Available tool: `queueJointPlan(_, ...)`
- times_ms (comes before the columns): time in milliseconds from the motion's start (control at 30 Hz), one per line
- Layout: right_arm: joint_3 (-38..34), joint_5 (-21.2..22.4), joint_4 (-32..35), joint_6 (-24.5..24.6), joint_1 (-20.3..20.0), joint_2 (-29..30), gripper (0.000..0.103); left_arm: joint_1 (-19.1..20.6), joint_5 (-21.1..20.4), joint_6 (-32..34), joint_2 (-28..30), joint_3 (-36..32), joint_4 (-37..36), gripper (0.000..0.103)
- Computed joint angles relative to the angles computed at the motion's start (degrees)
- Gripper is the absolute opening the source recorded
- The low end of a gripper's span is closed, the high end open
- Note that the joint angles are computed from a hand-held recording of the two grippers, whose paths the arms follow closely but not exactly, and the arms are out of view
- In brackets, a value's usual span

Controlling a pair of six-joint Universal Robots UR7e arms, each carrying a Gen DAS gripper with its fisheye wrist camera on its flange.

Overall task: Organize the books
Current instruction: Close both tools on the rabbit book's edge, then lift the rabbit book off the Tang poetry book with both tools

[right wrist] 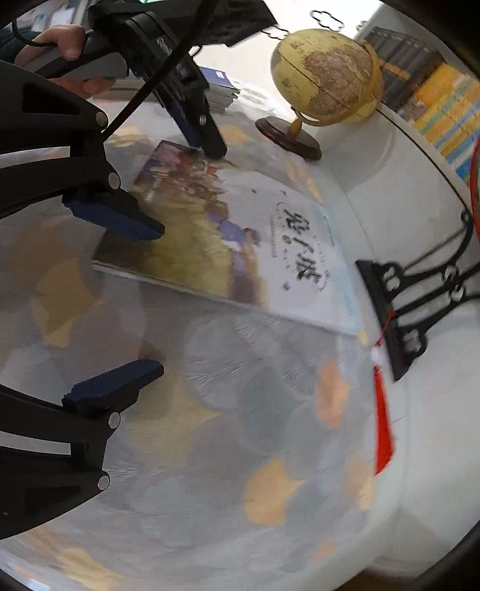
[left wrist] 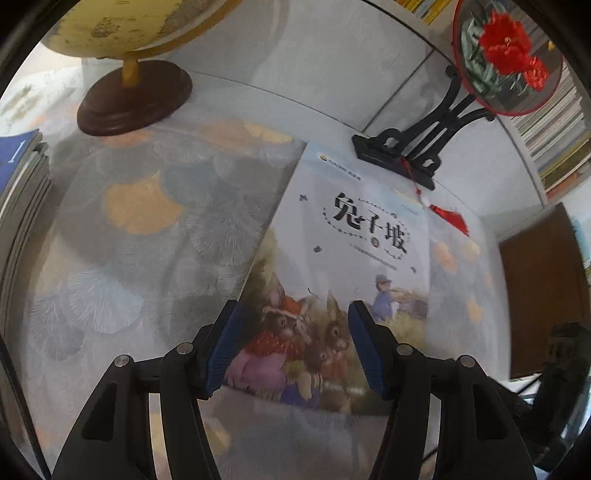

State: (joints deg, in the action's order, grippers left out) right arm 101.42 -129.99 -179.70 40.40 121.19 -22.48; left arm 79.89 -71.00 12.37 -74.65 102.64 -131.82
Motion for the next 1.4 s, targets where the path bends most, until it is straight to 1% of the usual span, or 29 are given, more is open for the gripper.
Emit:
queueJointPlan(100,-2.43,-1.99,2.76,-1.98,0.00,0.99,0.065,-0.75,1.75,0.79,0.20,1.19,-2.56,0.058)
queueJointPlan(167,-3.62,-3.19,3.92,-3.18,0.04,1.60,0.065,-0.84,1.63,0.68,0.32,1.15,-2.34,0.064)
queueJointPlan(300,-5.04,-4.49,4.99,-4.31,-0.08,2.37,0.066,-1.64,3.65,1.82,0.29,2.16,-3.45,0.064)
queueJointPlan(333,-5.23,-4.80,5.03,-4.57,-0.06,2.54,0.066,-2.03,5.28,2.30,0.31,2.75,-4.63,0.064)
queueJointPlan(367,-5.57,-5.21,5.12,-5.01,-0.03,2.83,0.068,-2.64,8.20,2.22,0.57,3.58,-6.36,0.064)
queueJointPlan(400,-5.93,-5.52,5.11,-5.53,0.00,3.17,0.072,-3.07,11.29,1.56,0.96,4.12,-7.45,0.064)
queueJointPlan(433,-6.36,-5.74,5.09,-6.06,0.05,3.52,0.077,-2.91,12.86,0.45,1.52,3.99,-7.26,0.064)
queueJointPlan(467,-6.90,-6.13,5.31,-6.60,0.15,3.96,0.079,-2.71,12.02,1.02,1.28,4.50,-8.76,0.064)
queueJointPlan(567,-9.15,-8.06,8.53,-7.75,0.82,5.36,0.079,-2.57,8.83,2.65,0.80,4.00,-5.57,0.064)
queueJointPlan(600,-9.20,-7.33,7.78,-9.19,0.93,5.59,0.077,-2.58,7.96,3.09,0.77,3.92,-4.47,0.064)
queueJointPlan(633,-8.77,-5.80,5.87,-10.80,0.95,5.62,0.067,-2.44,6.47,3.43,0.42,3.72,-2.91,0.065)
queueJointPlan(667,-8.17,-4.32,4.07,-11.85,1.00,5.47,0.067,-2.49,6.02,3.64,-0.06,4.04,-2.53,0.065)
queueJointPlan(700,-7.64,-4.30,4.14,-11.37,1.13,5.08,0.067,-2.49,5.34,3.51,-0.63,4.23,-1.56,0.065)
queueJointPlan(767,-5.74,-3.73,4.34,-9.69,1.26,3.78,0.066,-2.33,2.13,2.72,-2.60,4.67,1.85,0.065)
queueJointPlan(833,-2.75,-3.69,3.70,-7.02,2.30,1.83,0.064,-2.08,-2.75,1.66,-5.62,5.60,5.45,0.065)
queueJointPlan(900,1.49,-2.00,2.00,-5.30,3.67,-1.24,0.064,-1.90,-8.01,0.34,-8.73,6.65,9.83,0.065)
queueJointPlan(967,4.90,-0.88,2.69,-2.86,5.15,-3.79,0.064,-2.14,-11.01,-0.57,-11.35,8.16,13.52,0.065)
queueJointPlan(1033,8.18,-0.15,5.14,1.16,6.74,-5.95,0.064,-2.44,-13.20,-0.59,-13.86,10.31,17.04,0.065)
queueJointPlan(1067,9.67,-0.10,6.89,3.46,7.52,-6.77,0.064,-2.85,-13.12,-0.18,-15.23,11.77,17.78,0.065)
queueJointPlan(1100,11.34,0.39,8.05,5.77,8.06,-7.53,0.064,-3.34,-12.17,0.67,-16.48,13.27,17.73,0.065)
queueJointPlan(1133,13.37,1.26,7.86,7.98,8.44,-8.12,0.064,-3.76,-10.80,1.85,-17.63,14.99,17.34,0.064)
queueJointPlan(1167,14.72,1.85,6.99,9.07,8.56,-8.31,0.064,-3.60,-10.37,1.94,-17.55,15.30,17.47,0.059)
queueJointPlan(1233,17.64,2.96,4.49,11.41,8.28,-8.48,0.064,-2.21,-10.50,0.36,-16.32,14.73,19.24,0.053)
queueJointPlan(1267,18.82,2.77,2.67,12.40,8.36,-8.39,0.063,-1.69,-10.23,-0.17,-16.17,14.80,18.88,0.052)
queueJointPlan(1333,20.33,1.81,-2.09,12.71,9.00,-8.16,0.062,-1.45,-9.00,-1.07,-16.54,15.40,17.42,0.052)
queueJointPlan(1367,20.68,1.55,-3.71,12.87,9.13,-8.07,0.059,-1.47,-9.13,-1.68,-17.47,16.07,17.39,0.052)
queueJointPlan(1400,20.68,0.46,-5.28,12.46,9.53,-7.77,0.052,-1.29,-9.45,-2.42,-17.60,16.16,17.19,0.052)
